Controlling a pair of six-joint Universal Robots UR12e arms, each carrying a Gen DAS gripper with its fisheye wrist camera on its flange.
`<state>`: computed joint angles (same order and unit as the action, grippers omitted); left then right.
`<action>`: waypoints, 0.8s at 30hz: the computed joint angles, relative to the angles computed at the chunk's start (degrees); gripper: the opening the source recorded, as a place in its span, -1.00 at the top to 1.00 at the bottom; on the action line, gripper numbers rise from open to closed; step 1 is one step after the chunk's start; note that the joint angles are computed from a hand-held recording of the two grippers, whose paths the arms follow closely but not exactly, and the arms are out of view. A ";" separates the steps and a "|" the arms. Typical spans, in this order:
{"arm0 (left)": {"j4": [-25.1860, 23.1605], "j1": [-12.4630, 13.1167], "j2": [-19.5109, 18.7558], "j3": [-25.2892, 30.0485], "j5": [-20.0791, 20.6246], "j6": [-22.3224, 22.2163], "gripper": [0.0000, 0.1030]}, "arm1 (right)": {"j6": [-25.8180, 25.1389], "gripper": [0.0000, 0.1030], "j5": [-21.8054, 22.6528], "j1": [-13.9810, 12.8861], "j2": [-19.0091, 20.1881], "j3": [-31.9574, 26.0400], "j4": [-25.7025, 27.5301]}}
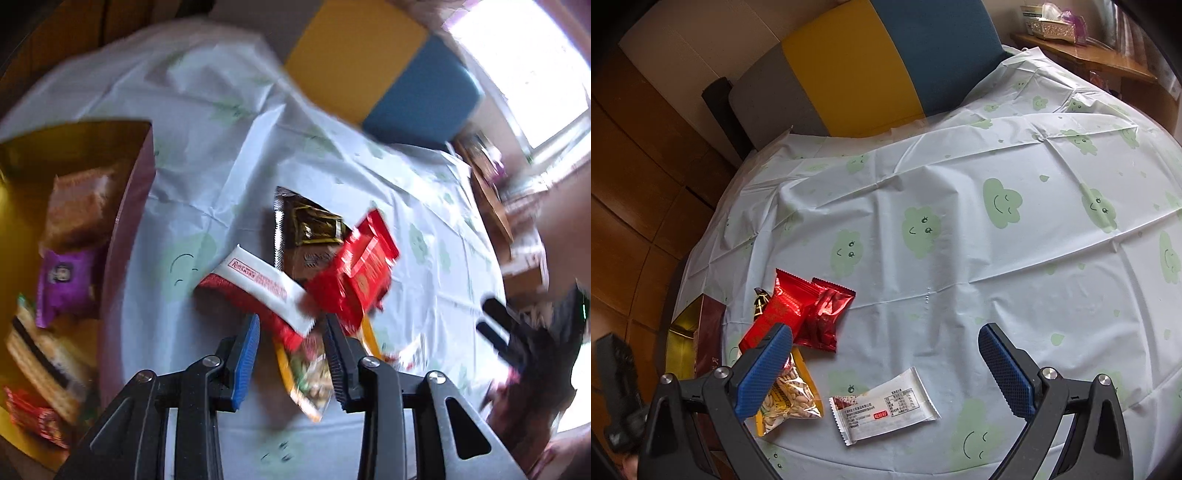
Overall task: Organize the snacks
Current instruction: 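Grasp the white-and-red Rosemiss packet with the left tool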
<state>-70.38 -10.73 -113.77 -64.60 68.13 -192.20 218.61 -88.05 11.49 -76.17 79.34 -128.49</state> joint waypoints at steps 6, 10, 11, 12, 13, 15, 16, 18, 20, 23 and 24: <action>-5.51 0.23 -3.32 4.03 -1.08 -9.16 -0.02 | 0.31 -0.99 2.13 -0.32 -0.33 0.45 -1.92; -7.48 0.06 -4.89 5.79 0.57 -13.57 -0.03 | 0.21 -0.99 3.10 -0.38 -0.47 0.60 -2.76; -7.45 0.00 -5.13 6.04 1.11 -13.94 -0.05 | 0.30 -0.99 3.33 -0.39 -0.49 0.62 -2.92; -7.53 -0.16 -5.47 6.49 1.98 -14.14 -0.07 | 0.32 -0.99 3.51 -0.41 -0.50 0.64 -2.99; -7.36 -0.29 -5.70 6.72 2.50 -14.08 -0.07 | 0.29 -0.99 3.77 -0.42 -0.50 0.63 -3.03; -7.21 -0.56 -6.19 7.24 3.20 -13.77 -0.08 | 0.16 -0.99 4.02 -0.45 -0.51 0.62 -3.07; -7.00 -0.71 -6.32 7.39 3.66 -13.77 -0.08 | 0.02 -0.99 4.07 -0.42 -0.49 0.58 -3.03; -6.94 -0.88 -6.56 7.72 4.29 -13.58 -0.08 | -0.15 -0.99 4.03 -0.35 -0.45 0.47 -2.73; -6.88 -0.95 -6.81 8.05 4.60 -13.12 -0.08 | -0.32 -0.99 4.11 -0.30 -0.39 0.39 -2.48; -5.50 -0.92 -6.44 7.35 5.24 -11.41 0.12 | -0.72 -0.99 3.64 -0.10 -0.28 0.17 -1.87; -4.76 -1.01 -6.33 7.13 6.10 -10.66 0.15 | -0.83 -0.99 3.46 -0.06 -0.22 0.07 -1.67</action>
<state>-75.14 -11.74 -120.10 -57.47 74.23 -202.87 217.78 -84.58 11.43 -76.39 79.41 -130.17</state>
